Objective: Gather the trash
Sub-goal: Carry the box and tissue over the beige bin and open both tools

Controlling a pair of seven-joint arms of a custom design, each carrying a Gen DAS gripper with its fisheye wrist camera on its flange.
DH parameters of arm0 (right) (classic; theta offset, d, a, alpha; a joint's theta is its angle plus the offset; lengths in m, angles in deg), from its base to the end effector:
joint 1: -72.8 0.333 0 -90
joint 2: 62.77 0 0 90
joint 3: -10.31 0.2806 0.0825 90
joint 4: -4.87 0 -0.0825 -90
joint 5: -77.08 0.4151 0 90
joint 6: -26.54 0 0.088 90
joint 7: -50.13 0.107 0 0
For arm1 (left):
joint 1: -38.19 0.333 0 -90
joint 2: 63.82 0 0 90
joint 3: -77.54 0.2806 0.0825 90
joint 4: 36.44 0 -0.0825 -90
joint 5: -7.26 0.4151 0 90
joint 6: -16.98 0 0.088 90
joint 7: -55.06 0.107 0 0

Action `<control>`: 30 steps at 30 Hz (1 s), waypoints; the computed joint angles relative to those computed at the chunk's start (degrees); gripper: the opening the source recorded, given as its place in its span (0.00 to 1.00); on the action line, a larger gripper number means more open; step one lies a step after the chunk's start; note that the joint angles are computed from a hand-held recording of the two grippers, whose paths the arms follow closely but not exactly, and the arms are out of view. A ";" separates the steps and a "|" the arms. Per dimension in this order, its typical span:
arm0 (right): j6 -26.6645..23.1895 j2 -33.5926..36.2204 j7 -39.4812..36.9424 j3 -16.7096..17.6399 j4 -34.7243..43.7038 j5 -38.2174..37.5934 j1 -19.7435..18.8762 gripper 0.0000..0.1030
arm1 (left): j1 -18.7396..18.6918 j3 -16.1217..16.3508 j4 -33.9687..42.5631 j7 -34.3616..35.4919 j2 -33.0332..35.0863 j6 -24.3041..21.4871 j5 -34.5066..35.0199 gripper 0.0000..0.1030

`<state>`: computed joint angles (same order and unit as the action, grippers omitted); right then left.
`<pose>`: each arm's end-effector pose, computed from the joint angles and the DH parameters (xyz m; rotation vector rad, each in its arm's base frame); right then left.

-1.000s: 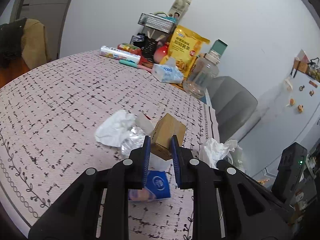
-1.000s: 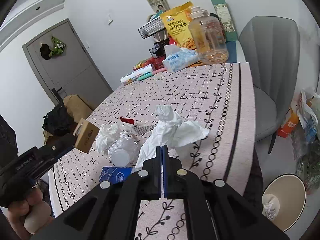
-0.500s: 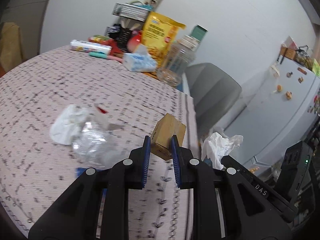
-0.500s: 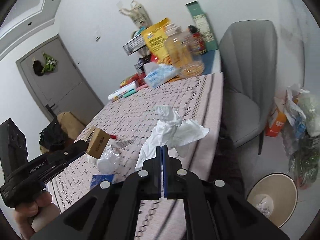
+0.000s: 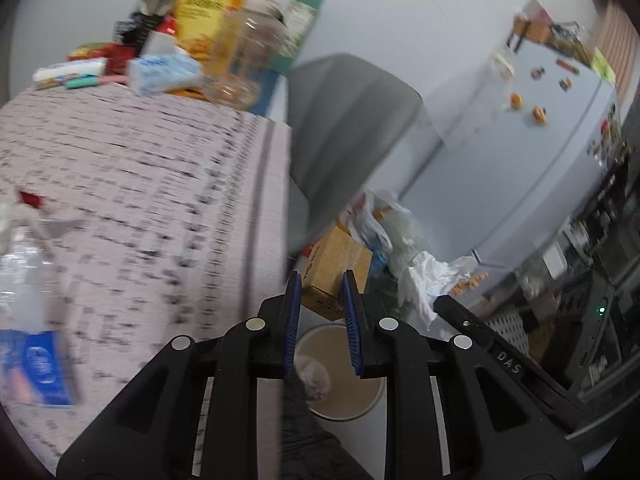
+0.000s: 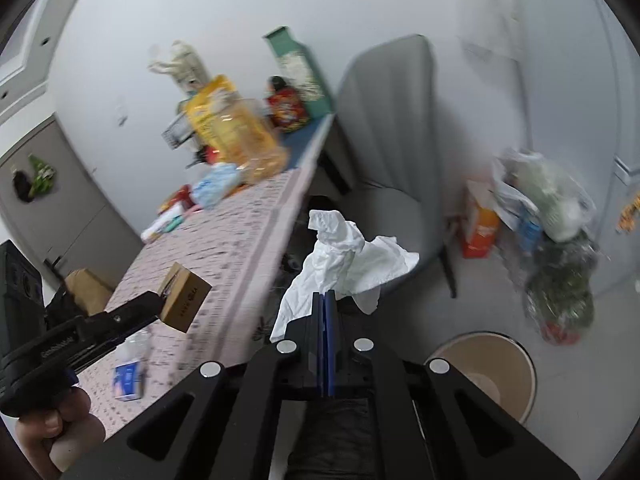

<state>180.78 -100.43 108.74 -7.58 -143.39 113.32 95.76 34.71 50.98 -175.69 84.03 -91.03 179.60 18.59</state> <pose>0.4535 0.0172 0.4967 -1.6859 1.4555 -0.2390 0.4284 -0.2764 0.5120 -2.0993 1.4991 -1.1217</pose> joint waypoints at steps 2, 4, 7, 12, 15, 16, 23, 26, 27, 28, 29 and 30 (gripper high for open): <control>-0.10 1.29 -0.01 -0.86 0.39 -0.32 -1.10 0.02 | -0.03 -0.33 3.12 0.69 4.29 0.06 0.22 0.20; -0.48 2.71 -0.35 -1.66 1.05 -0.18 -2.00 0.02 | -0.80 -0.04 6.12 1.10 8.53 0.01 0.68 0.20; -0.82 4.93 -0.88 -2.29 1.73 0.13 -3.80 0.02 | -2.14 0.39 11.35 0.71 15.37 -1.26 3.30 0.20; -2.38 10.43 -2.50 -3.29 3.66 2.83 -6.85 0.02 | -6.14 2.86 18.53 1.70 24.67 -3.18 4.73 0.20; -4.43 13.93 -5.09 -3.88 5.31 6.42 -8.20 0.06 | -8.53 4.61 21.85 2.15 28.69 -4.16 4.81 0.20; -5.28 15.14 -5.41 -3.93 5.99 7.41 -8.84 0.16 | -9.32 5.19 23.24 2.67 30.31 -4.62 4.53 0.20; -4.46 17.62 -5.23 -1.09 6.71 10.61 -15.81 0.58 | -14.73 9.02 30.83 5.81 38.47 -7.64 2.14 0.20; -4.08 17.81 -4.78 0.09 6.87 9.96 -18.65 0.58 | -16.65 10.13 33.62 8.33 41.39 -8.47 -0.52 0.21; -4.27 17.64 -4.54 0.16 6.81 9.81 -19.42 0.58 | -17.01 10.24 34.31 9.39 42.30 -8.32 -2.28 0.22; -4.48 17.59 -4.63 0.15 6.87 9.82 -19.92 0.58 | -17.08 10.33 34.12 10.75 42.44 -7.81 -4.18 0.26; -4.39 17.30 -4.72 0.25 6.70 9.75 -20.38 0.58 | -17.33 10.56 33.87 11.78 42.33 -7.54 -5.63 0.45; -4.44 17.31 -4.99 0.23 6.84 9.81 -20.59 0.58 | -17.79 11.00 33.61 12.19 42.33 -6.81 -6.70 0.67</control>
<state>176.35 -83.12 103.75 -7.36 -136.55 123.14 75.17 16.93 61.98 -142.08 96.23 -48.70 172.80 11.89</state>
